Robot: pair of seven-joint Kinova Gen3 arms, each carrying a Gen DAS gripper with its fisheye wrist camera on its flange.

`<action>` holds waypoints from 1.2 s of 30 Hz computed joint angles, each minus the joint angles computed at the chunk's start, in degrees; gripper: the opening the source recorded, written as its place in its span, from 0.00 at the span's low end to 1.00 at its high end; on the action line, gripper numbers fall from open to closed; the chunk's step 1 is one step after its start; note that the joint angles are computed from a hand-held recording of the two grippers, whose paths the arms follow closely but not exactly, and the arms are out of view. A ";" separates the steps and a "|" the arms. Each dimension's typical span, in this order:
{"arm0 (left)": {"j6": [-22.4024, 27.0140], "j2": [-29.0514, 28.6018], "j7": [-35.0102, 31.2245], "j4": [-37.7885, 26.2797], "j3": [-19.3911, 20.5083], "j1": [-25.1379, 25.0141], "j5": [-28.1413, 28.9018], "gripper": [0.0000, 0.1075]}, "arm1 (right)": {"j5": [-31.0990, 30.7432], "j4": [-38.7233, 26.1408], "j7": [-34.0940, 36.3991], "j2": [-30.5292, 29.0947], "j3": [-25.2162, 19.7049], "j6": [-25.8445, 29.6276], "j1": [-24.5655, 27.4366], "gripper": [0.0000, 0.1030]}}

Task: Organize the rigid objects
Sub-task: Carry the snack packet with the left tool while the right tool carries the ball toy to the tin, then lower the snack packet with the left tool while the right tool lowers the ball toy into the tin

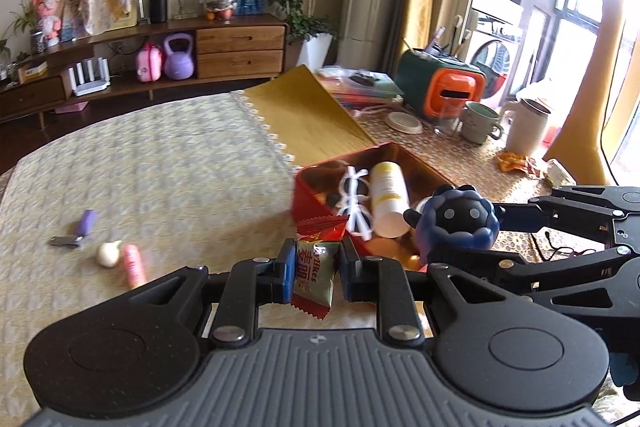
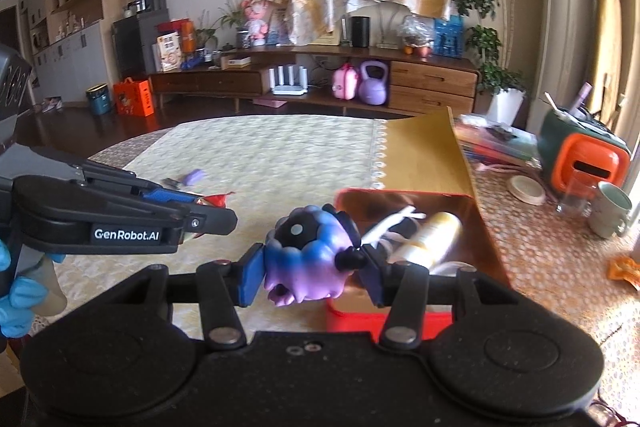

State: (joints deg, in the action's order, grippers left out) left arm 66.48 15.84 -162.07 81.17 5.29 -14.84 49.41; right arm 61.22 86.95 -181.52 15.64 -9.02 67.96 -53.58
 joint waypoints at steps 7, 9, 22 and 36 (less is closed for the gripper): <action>-2.46 -0.63 1.55 1.39 1.04 3.82 -1.77 0.19 | -0.07 6.36 -4.26 -3.59 -1.15 0.08 1.71 0.48; -3.43 -0.53 2.25 1.51 1.30 4.99 -2.55 0.19 | -0.09 7.70 -5.33 -4.33 -1.63 0.02 2.53 0.48; -7.95 1.54 7.56 0.88 3.89 11.30 -7.61 0.19 | -0.32 15.42 -11.02 -8.49 -3.72 -2.12 8.71 0.48; -11.73 6.76 21.12 -3.16 5.19 19.15 -20.10 0.19 | -2.15 15.42 -7.43 -6.66 -1.41 -8.85 14.55 0.48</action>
State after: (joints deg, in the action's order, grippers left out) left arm 54.76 22.61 -140.95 78.01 10.48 4.31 29.31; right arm 59.07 102.37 -188.96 8.98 -10.43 59.11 -39.04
